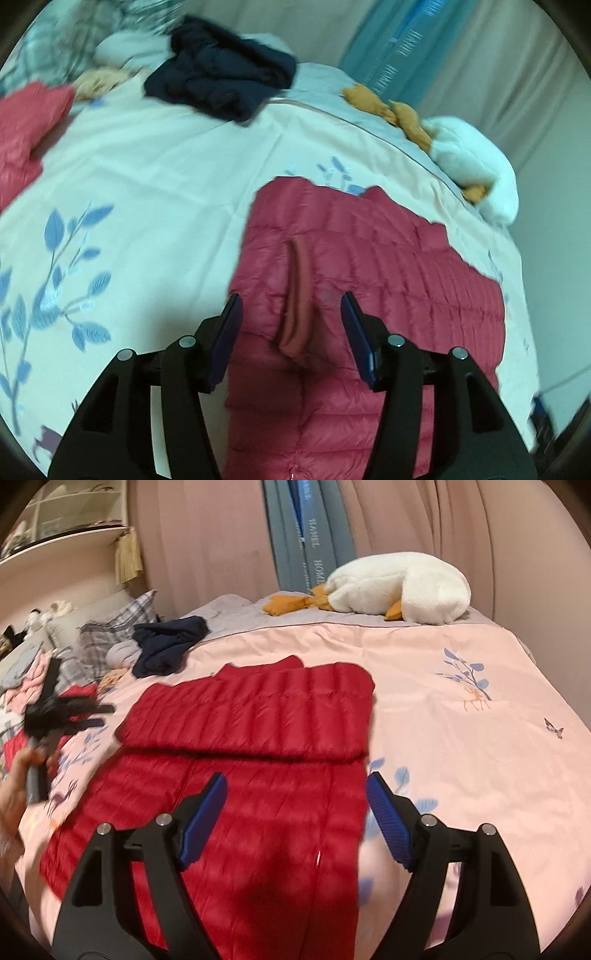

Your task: Fold large clothes

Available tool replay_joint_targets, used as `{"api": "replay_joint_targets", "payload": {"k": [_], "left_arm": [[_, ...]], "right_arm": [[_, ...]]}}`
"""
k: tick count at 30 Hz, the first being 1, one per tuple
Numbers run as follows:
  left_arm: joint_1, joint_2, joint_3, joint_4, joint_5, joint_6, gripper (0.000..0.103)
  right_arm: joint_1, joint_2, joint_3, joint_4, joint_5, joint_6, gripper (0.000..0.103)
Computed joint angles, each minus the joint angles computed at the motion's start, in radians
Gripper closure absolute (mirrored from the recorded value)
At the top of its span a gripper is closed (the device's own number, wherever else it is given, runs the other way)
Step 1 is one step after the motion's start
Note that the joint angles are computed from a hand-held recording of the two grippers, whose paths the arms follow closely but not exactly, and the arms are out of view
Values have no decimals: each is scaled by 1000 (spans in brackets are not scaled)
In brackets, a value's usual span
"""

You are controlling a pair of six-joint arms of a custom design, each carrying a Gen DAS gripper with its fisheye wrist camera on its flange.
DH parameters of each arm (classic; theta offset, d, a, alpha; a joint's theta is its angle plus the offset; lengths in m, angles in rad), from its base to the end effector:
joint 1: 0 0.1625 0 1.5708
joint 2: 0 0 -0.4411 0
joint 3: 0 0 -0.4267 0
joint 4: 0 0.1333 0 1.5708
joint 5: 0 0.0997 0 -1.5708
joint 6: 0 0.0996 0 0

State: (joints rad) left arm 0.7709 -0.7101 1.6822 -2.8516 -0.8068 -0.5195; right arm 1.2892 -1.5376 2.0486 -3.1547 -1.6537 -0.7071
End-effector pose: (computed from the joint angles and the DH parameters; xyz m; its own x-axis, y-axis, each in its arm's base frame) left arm -0.3553 -0.6271 0.0593 -0.9069 -0.0071 -0.4213 0.2686 0.7607 -0.5909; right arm -0.0248 -0.5359 0.4349 -0.7986 -0.0344 0.6008 -0.5079 0.5741 -0.6423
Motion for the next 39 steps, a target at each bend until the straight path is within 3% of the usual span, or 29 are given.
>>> {"api": "replay_joint_targets", "payload": {"k": [8,16,25,27,30,33,37,39], "left_arm": [[-24,126,-139,67,15,189,47],[7,210,-247,195,41,227,47],[26,230,-275,214,11,232,46],[23,231,-280,231,17,228,46],[23,229,-282,238,17,230,46],[21,232,-281,231,23,231,46],[19,235,-279,223,30,235,46],[19,236,-279,222,30,239,46]], "right_arm": [[94,270,-294,40,-135,25,26],[105,481,-535,127,-339,62,31],[91,512,-582,213,-372,109,28],[117,508,-561,140,-416,102,28],[136,468,-488,42,-321,47,28],[161,452,-451,63,-258,28,28],[191,484,-447,80,-259,-14,28],[200,521,-464,85,-308,-35,28]]}}
